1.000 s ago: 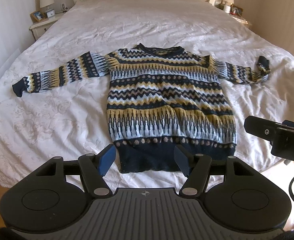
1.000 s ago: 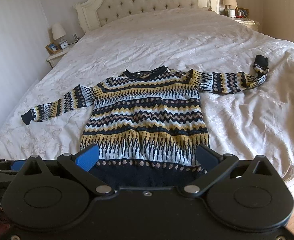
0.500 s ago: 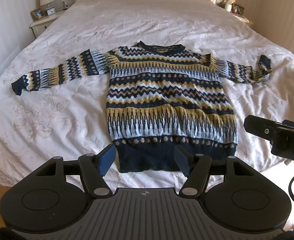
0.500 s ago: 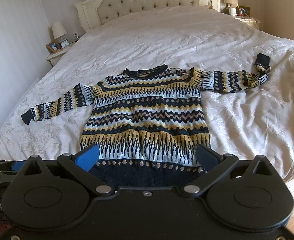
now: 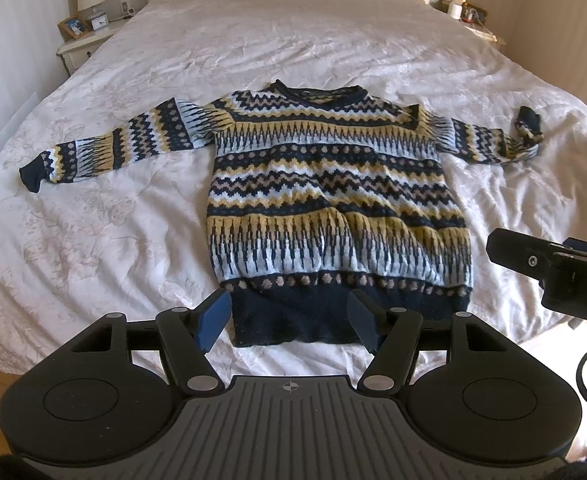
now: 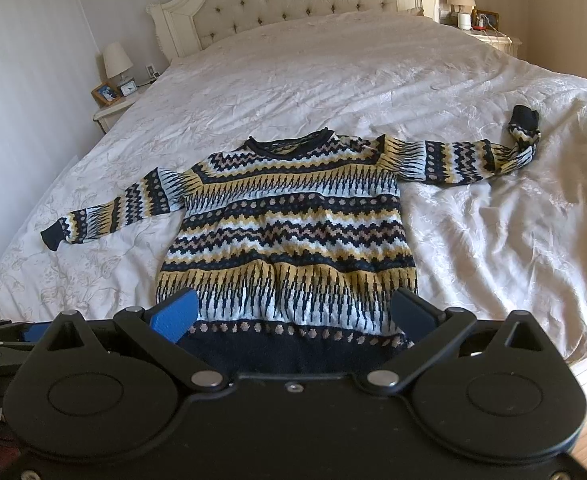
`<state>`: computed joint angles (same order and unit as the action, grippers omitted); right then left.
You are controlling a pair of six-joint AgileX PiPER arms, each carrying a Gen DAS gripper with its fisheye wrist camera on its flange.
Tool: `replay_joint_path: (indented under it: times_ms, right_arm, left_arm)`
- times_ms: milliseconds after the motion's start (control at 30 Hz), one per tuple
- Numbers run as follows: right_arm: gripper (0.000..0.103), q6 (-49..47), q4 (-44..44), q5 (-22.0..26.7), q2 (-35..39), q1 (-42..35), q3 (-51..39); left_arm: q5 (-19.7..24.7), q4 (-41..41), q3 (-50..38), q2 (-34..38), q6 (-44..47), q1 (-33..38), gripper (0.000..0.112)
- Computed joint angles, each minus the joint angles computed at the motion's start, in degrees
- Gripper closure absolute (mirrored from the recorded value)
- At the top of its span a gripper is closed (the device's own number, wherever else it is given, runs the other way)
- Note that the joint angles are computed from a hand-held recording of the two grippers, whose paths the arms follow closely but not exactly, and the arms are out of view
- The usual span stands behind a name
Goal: Fold small clothes
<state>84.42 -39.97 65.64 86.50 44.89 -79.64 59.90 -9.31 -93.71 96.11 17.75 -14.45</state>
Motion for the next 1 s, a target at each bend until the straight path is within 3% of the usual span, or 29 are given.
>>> replay_joint_path:
  times_ms: [1000]
  right_arm:
    - [0.001, -1.8, 1.0, -1.6, 0.7, -1.3, -0.4]
  left_arm:
    - [1.6, 0.9, -1.7, 0.9, -1.0, -0.6, 0.049]
